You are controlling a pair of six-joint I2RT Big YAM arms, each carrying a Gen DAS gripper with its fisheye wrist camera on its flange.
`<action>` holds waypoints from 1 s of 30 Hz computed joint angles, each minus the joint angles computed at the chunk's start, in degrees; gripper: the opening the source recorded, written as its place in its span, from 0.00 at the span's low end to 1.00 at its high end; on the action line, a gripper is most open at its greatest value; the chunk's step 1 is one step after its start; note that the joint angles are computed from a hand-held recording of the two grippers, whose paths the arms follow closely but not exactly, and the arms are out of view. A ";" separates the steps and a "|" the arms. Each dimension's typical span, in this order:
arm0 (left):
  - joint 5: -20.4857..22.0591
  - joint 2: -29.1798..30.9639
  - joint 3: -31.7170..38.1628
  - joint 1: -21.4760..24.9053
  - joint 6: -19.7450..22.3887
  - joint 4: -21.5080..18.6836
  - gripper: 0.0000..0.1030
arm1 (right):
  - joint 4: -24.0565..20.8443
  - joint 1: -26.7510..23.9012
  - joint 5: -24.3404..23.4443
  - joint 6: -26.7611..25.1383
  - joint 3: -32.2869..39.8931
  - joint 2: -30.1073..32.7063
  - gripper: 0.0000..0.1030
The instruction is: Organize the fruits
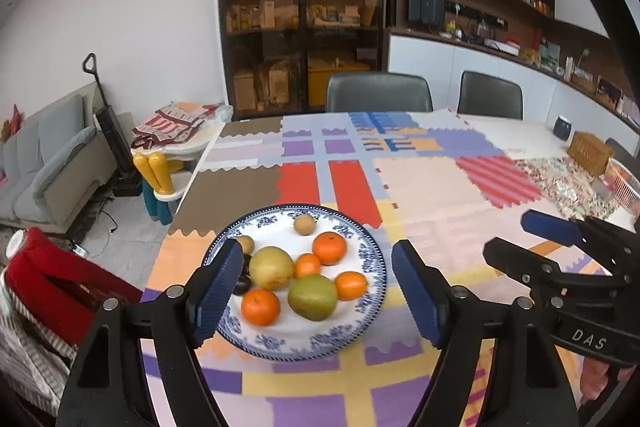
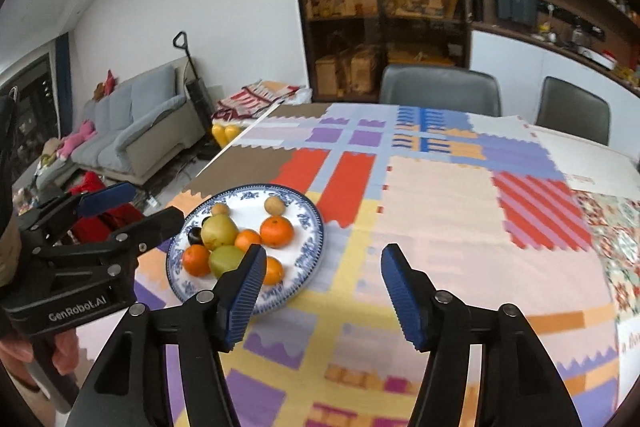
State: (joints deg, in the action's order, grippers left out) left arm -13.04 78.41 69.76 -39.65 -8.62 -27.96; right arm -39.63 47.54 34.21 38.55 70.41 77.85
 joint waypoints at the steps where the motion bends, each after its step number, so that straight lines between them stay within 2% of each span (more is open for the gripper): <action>1: -0.98 -1.00 -0.81 -0.78 -0.59 0.32 0.77 | -0.73 0.62 1.05 0.49 -0.29 -0.57 0.59; 5: -3.21 -3.77 -3.19 -3.16 -1.58 0.79 0.82 | -3.35 3.43 5.88 3.29 -2.01 -3.31 0.66; 10: -4.64 -6.74 -5.88 -5.51 -3.03 0.55 0.83 | -6.64 6.44 11.01 6.47 -3.42 -6.19 0.70; 14: -6.58 -8.57 -7.34 -7.54 -2.43 0.97 0.83 | -9.87 9.21 14.69 10.09 -4.19 -7.77 0.71; 20: -9.55 -10.70 -9.01 -10.38 -2.47 1.70 0.85 | -14.76 12.50 17.78 15.88 -4.85 -9.11 0.71; 30: -12.07 -12.19 -10.25 -12.45 -2.78 2.33 0.87 | -17.50 15.20 20.23 20.83 -6.25 -10.81 0.71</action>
State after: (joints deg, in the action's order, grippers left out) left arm -25.12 66.21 59.52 -52.10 -11.40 -25.63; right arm -57.13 62.73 54.44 59.38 64.17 67.04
